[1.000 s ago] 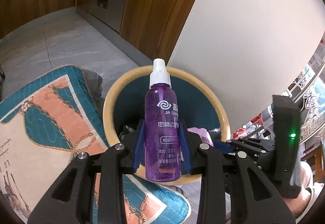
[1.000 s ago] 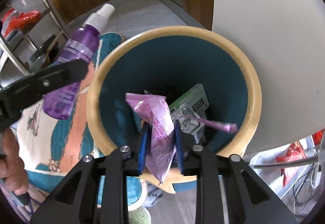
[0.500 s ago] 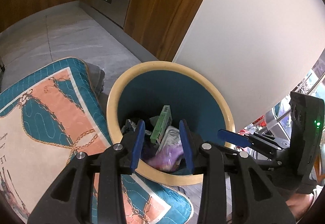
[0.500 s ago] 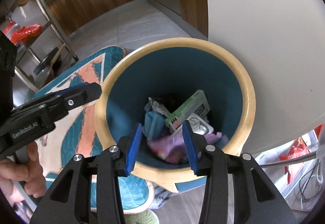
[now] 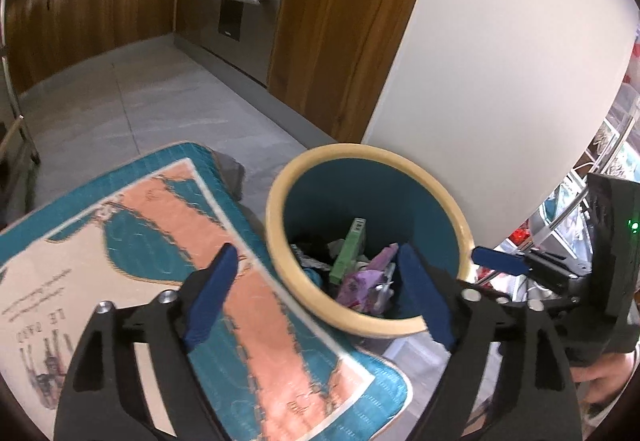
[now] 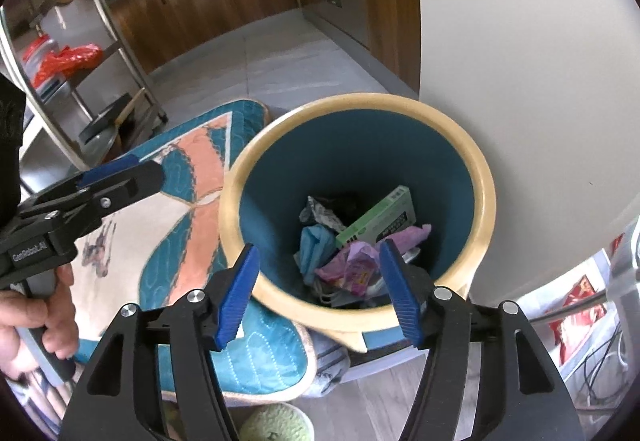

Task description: Collect trash

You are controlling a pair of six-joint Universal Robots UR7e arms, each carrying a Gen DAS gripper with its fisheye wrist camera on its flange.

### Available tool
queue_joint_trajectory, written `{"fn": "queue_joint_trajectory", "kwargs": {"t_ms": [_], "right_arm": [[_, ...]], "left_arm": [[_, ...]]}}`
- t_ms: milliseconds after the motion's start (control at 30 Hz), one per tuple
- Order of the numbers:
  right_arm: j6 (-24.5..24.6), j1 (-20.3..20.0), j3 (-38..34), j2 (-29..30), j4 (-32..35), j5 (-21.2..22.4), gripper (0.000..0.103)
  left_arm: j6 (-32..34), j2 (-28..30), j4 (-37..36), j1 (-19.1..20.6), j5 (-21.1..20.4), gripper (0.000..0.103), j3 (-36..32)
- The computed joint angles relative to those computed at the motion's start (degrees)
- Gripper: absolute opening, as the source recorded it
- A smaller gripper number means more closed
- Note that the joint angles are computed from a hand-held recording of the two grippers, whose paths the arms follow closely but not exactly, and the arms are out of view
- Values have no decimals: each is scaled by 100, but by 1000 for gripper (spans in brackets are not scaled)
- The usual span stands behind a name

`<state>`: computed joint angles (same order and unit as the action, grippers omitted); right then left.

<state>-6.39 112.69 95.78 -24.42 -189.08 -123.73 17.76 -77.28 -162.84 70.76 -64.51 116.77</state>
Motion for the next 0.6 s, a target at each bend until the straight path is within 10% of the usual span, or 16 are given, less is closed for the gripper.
{"fn": "queue_joint_trajectory", "kwargs": {"t_ms": [600], "right_arm": [[-885,470,948,-17,-2790,-438,91]], "left_arm": [[223,-1154,-713,-605,599,97,1114]]}}
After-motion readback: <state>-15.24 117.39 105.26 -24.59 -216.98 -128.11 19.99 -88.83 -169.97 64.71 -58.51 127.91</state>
